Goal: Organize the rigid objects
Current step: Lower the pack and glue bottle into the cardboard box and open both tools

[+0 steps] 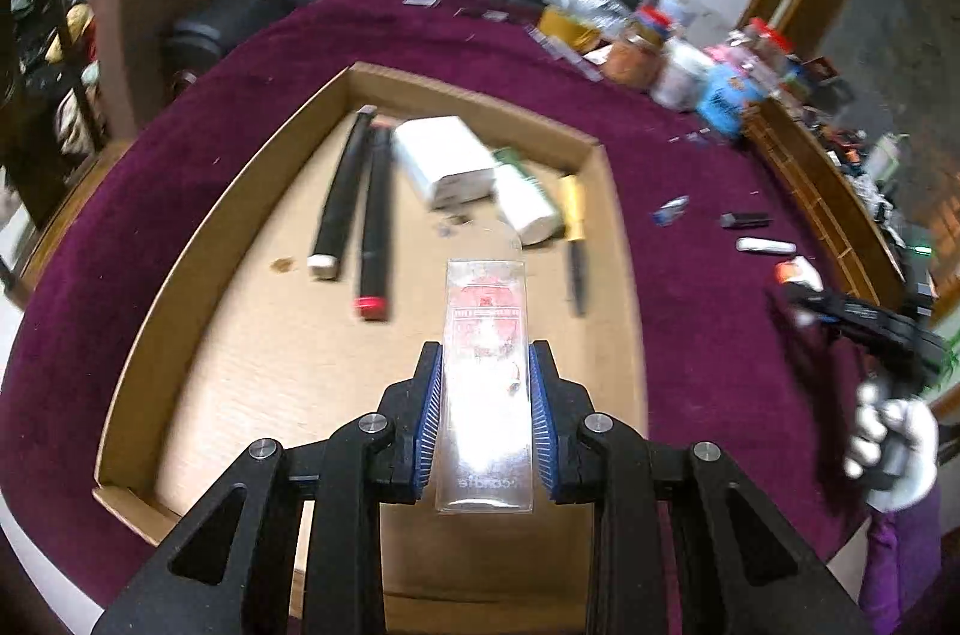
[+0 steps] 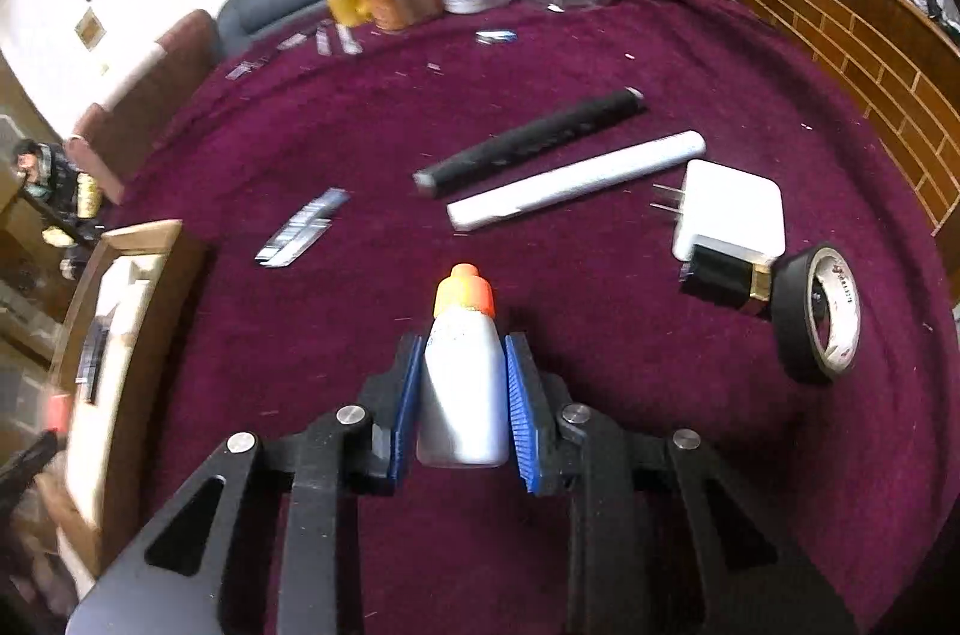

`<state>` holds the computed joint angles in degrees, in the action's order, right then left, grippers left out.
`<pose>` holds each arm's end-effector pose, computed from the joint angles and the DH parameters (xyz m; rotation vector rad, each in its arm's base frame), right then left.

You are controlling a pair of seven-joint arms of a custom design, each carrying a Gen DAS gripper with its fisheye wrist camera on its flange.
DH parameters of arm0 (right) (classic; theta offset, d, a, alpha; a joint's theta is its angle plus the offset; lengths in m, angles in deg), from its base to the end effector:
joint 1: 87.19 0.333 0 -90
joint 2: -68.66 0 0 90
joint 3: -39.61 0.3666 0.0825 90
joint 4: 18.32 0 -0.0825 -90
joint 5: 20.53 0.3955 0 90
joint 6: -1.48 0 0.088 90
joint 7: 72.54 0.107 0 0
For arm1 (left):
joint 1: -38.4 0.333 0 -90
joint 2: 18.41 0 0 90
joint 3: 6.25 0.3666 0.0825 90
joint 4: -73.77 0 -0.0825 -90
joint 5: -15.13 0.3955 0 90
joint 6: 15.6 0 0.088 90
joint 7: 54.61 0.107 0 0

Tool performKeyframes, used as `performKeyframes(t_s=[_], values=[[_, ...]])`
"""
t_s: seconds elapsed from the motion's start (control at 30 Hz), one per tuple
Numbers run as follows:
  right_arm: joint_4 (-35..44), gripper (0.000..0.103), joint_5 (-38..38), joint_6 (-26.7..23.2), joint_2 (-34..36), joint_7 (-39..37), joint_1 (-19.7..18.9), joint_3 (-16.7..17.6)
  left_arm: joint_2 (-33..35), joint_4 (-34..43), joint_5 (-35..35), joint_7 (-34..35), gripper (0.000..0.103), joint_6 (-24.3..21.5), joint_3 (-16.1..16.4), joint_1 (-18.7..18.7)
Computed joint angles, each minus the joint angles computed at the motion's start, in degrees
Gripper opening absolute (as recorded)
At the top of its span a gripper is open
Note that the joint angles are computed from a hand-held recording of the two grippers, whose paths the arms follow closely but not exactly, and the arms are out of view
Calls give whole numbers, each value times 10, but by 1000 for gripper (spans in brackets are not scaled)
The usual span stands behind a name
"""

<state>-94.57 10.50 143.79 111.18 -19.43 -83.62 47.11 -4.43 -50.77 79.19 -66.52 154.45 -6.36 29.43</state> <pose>0.8085 0.1242 0.3691 -2.1064 1.3700 -0.0969 0.5775 -0.1543 0.3566 -2.3331 1.2898 -0.7569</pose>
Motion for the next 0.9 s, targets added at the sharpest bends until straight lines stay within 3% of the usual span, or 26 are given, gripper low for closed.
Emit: performKeyframes(t_s=[0.1,0.23,0.27,0.4,0.47,0.57,0.63,0.7,0.73,0.8,0.9], values=[[-23,24,31,-22,-26,-37,-15,29,20,0,-128,121,24,13,-37,42],[-52,25,75,-61,-58,-80,-15,48,49,26,-229,217,24,-5,-59,61],[-53,25,82,-81,-62,-86,-11,50,59,37,-247,228,24,-4,-57,62],[-62,25,92,-120,-74,-99,20,45,71,66,-242,207,25,-47,4,12],[-67,25,86,-126,-78,-105,41,42,68,55,-254,212,33,-21,6,17],[-69,25,75,-137,-80,-109,69,40,42,23,-188,146,42,12,57,-26],[-73,25,62,-137,-80,-109,86,36,18,-8,-116,62,43,50,102,-58],[-71,25,34,-124,-74,-97,113,26,-14,-32,49,-116,49,78,179,-118],[-68,25,21,-122,-70,-90,122,22,-23,-33,102,-171,54,77,194,-129],[-58,25,0,-126,-58,-73,133,17,-59,-49,250,-324,58,52,207,-147],[-46,25,-27,-119,-43,-50,149,11,-89,-71,292,-373,62,8,186,-136]])
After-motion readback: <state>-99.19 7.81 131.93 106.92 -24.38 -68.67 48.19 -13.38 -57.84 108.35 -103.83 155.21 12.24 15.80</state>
